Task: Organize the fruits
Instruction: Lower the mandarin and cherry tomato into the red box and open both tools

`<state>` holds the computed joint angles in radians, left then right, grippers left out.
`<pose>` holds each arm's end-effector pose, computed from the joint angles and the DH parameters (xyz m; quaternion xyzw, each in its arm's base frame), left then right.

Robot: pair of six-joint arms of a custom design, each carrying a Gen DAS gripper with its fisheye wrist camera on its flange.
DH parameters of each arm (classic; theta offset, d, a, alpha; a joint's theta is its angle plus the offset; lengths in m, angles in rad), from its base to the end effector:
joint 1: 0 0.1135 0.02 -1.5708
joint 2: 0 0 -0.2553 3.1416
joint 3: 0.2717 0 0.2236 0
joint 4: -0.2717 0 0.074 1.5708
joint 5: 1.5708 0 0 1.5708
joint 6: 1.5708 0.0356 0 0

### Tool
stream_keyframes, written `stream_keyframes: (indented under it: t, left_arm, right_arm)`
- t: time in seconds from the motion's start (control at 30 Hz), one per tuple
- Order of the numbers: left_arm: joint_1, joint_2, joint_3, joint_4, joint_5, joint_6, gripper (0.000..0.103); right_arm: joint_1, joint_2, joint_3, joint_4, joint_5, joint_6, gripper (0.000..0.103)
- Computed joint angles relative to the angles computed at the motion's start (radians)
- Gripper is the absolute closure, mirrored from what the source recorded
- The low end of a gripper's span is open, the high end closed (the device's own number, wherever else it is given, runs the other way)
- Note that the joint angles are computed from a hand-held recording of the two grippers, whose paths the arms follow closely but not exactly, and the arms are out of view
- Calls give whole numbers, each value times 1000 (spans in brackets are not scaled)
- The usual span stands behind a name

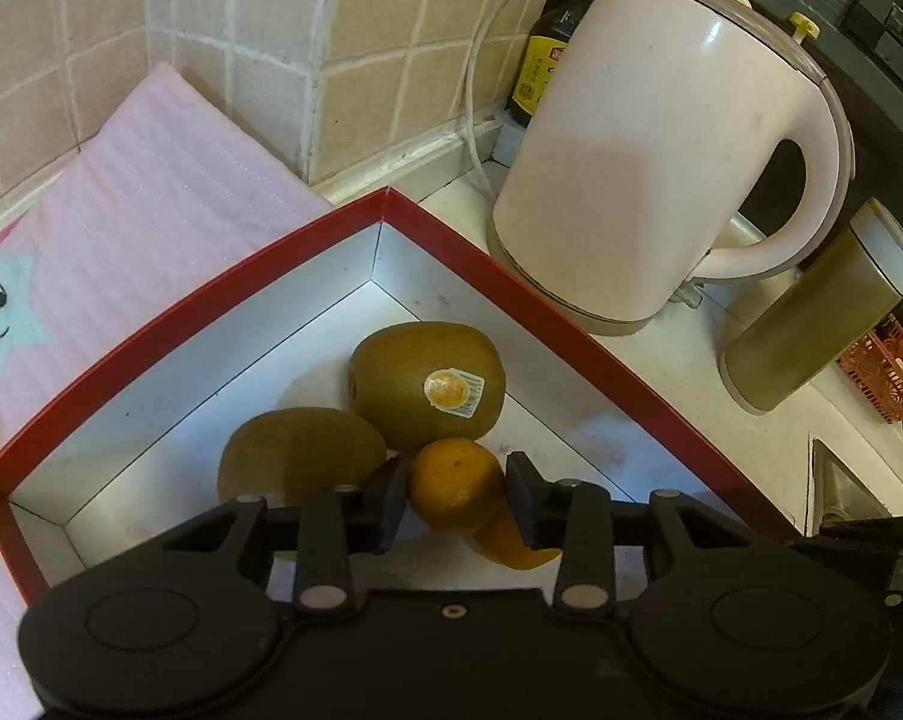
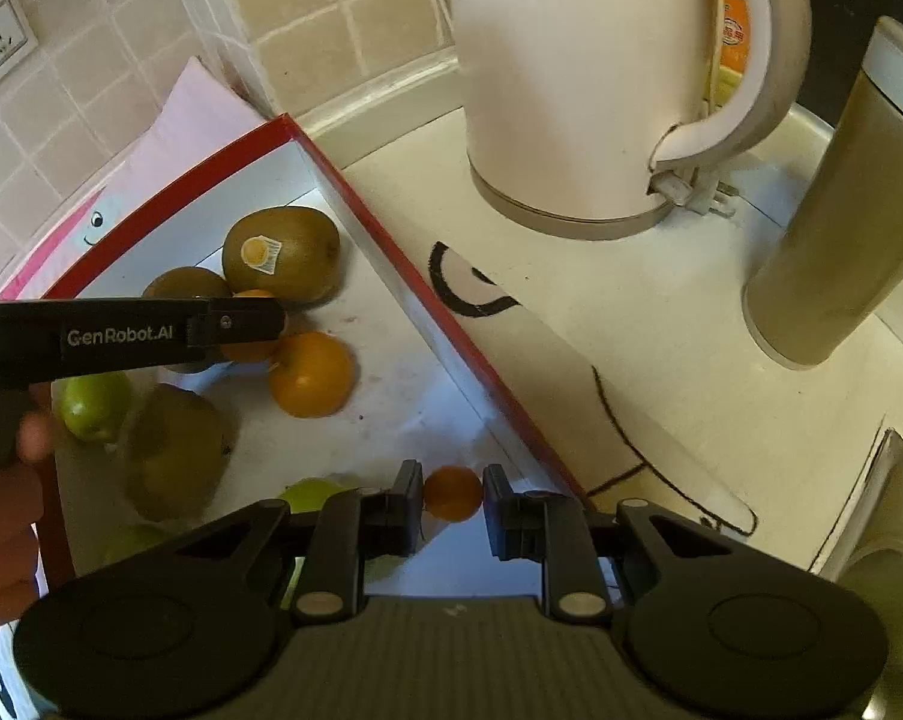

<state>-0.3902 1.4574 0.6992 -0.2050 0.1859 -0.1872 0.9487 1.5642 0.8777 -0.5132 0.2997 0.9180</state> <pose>0.2296 -0.1016 0.1731 0.1239 0.9424 -0.1697 0.2603 0.1613 0.2069 0.1780 0.0126 0.9721 0.0593 0.2265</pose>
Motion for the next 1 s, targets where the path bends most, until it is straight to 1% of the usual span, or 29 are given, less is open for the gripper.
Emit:
stream_keyframes:
  t: [0.07, 0.27, 0.4, 0.5, 0.6, 0.67, 0.7, 0.77, 0.9, 0.97, 1.0]
  left_arm:
    - [-1, 1, 5, -9, 1, 0, 57]
    - [-2, 3, 8, -19, 5, 1, 54]
    - [5, -5, 12, -36, 34, -23, 40]
    - [4, -42, 1, -50, 29, -24, 38]
    - [32, -104, -15, -76, 55, -19, 37]
    - [60, -156, -28, -98, 67, -20, 32]
    - [70, -190, -37, -111, 55, -20, 28]
    - [113, -259, -55, -145, 65, 1, 28]
    - [253, -415, -83, -266, 133, 71, 28]
    - [343, -489, -86, -342, 171, 129, 28]
    - [415, -528, -83, -394, 204, 181, 28]
  right_arm:
    - [-3, 6, -1, 10, -11, 1, 80]
    - [11, 27, 13, 0, 3, 3, 80]
    - [22, 53, 35, -20, 19, -5, 80]
    - [33, 58, 48, -42, 30, 4, 78]
    - [36, 1, 26, -50, 38, 21, 74]
    - [46, -59, 12, -70, 58, 49, 68]
    - [51, -82, 8, -82, 71, 61, 66]
    - [54, -135, 3, -102, 86, 78, 65]
    - [59, -200, 0, -115, 105, 114, 57]
    - [70, -218, 4, -104, 112, 133, 49]
    - [76, -223, 7, -93, 110, 141, 47]
